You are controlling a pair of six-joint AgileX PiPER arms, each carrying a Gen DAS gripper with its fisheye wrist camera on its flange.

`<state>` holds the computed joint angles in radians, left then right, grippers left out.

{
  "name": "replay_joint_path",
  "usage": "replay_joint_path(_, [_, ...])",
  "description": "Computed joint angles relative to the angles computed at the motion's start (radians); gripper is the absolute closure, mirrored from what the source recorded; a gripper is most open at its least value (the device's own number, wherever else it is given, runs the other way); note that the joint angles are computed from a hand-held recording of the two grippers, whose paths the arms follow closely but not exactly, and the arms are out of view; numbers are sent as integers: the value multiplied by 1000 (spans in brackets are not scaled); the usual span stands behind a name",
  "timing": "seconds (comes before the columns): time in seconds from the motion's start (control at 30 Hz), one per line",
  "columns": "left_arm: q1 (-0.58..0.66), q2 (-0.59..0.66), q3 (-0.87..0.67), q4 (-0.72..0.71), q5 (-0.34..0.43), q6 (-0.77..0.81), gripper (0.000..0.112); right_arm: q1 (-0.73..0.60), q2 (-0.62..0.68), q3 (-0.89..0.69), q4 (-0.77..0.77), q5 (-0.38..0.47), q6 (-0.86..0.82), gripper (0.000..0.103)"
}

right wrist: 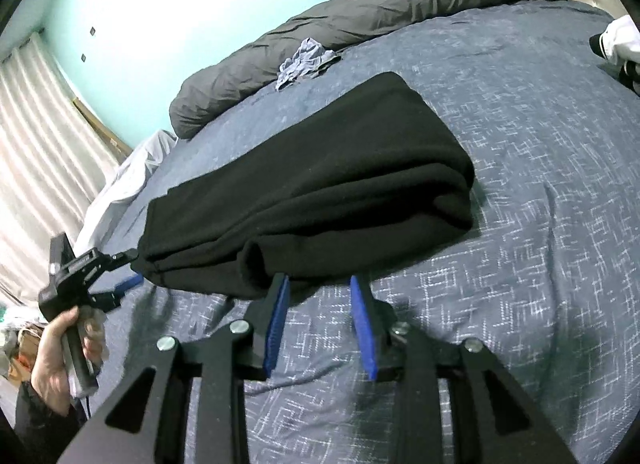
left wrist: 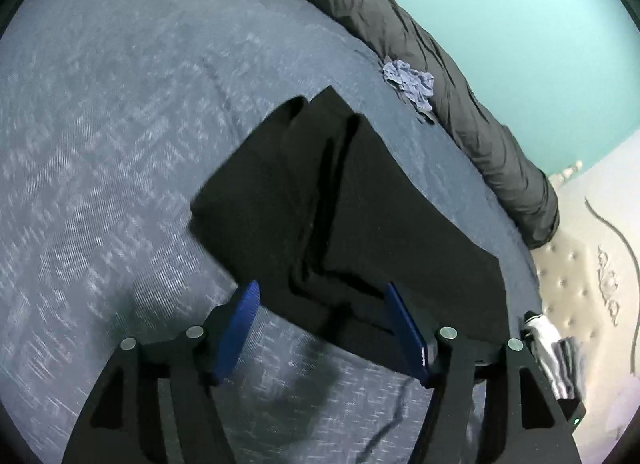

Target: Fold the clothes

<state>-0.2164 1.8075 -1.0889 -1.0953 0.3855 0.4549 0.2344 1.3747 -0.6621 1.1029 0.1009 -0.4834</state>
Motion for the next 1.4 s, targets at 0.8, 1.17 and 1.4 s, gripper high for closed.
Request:
replay_joint_path(0.8, [2,132,-66,-300,-87,201,37,-30,-57,43,433,20,-408,68])
replay_joint_path(1.17, [7,114,-21,-550,-46,377,30,-41,-44,50,552,38,-518,67])
replay_joint_path(1.4, [34,161,-67,-553,-13,357,28,-39,-29,47,575,40,-541,67])
